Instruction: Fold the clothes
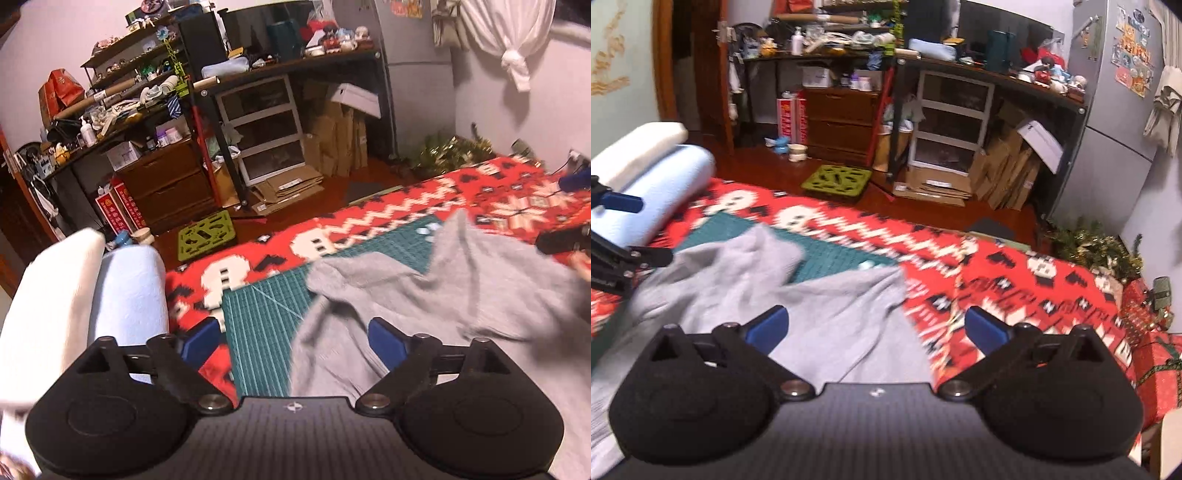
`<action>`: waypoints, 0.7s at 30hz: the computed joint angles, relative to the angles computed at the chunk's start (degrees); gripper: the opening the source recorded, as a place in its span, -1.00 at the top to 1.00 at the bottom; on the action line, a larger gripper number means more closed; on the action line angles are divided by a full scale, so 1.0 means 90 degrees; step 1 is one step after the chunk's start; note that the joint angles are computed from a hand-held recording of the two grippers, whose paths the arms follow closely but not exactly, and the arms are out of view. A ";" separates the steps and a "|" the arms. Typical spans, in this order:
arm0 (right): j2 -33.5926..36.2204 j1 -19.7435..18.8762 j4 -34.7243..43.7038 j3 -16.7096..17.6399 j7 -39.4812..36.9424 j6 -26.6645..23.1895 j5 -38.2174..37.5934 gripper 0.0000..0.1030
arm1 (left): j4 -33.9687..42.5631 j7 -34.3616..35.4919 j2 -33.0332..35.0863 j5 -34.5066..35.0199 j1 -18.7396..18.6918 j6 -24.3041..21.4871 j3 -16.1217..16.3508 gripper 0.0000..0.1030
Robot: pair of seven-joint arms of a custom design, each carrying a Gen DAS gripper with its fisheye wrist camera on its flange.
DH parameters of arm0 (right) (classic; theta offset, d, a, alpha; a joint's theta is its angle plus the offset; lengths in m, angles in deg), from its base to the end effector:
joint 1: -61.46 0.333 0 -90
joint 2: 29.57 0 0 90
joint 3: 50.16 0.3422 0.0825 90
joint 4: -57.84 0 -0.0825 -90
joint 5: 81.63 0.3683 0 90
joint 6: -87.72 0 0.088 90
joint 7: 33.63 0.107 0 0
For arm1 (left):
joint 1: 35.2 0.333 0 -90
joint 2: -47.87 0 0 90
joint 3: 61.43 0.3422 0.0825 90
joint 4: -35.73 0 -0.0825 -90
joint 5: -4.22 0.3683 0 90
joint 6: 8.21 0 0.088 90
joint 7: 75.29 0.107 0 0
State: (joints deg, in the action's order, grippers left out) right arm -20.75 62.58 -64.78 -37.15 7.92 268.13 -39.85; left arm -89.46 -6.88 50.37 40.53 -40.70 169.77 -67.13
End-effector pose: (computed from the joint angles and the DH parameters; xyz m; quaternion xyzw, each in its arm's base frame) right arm 0.5857 0.0805 0.4560 -0.7434 0.5242 -0.2642 0.3207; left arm 0.5474 -0.1584 0.4981 -0.4841 0.7631 -0.2878 0.3169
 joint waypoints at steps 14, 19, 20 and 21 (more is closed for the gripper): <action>-0.2092 0.1603 -0.3029 -0.0257 -0.0083 0.0505 0.1519 -0.99 | -0.3055 0.1864 -0.2193 -0.3473 -0.0615 0.0733 -0.0556 -0.80; -0.2425 0.0360 -0.3713 0.1176 0.1210 0.0665 0.0698 -0.99 | -0.3416 0.1627 -0.2415 -0.3411 -0.0184 0.0643 -0.1110 -0.80; -0.2467 0.0079 -0.3780 0.1429 0.1412 0.0588 0.0517 -0.99 | -0.3454 0.1598 -0.2419 -0.3420 -0.0198 0.0605 -0.1110 -0.80; -0.2504 -0.0043 -0.3851 0.1549 0.1546 0.0547 0.0382 -0.99 | -0.3476 0.1521 -0.2429 -0.3354 0.0010 0.0574 -0.1314 -0.80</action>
State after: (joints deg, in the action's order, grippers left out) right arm -43.29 62.20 -99.44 -23.20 21.83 273.06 -36.41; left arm -120.75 6.81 28.51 10.34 -40.61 174.94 -78.95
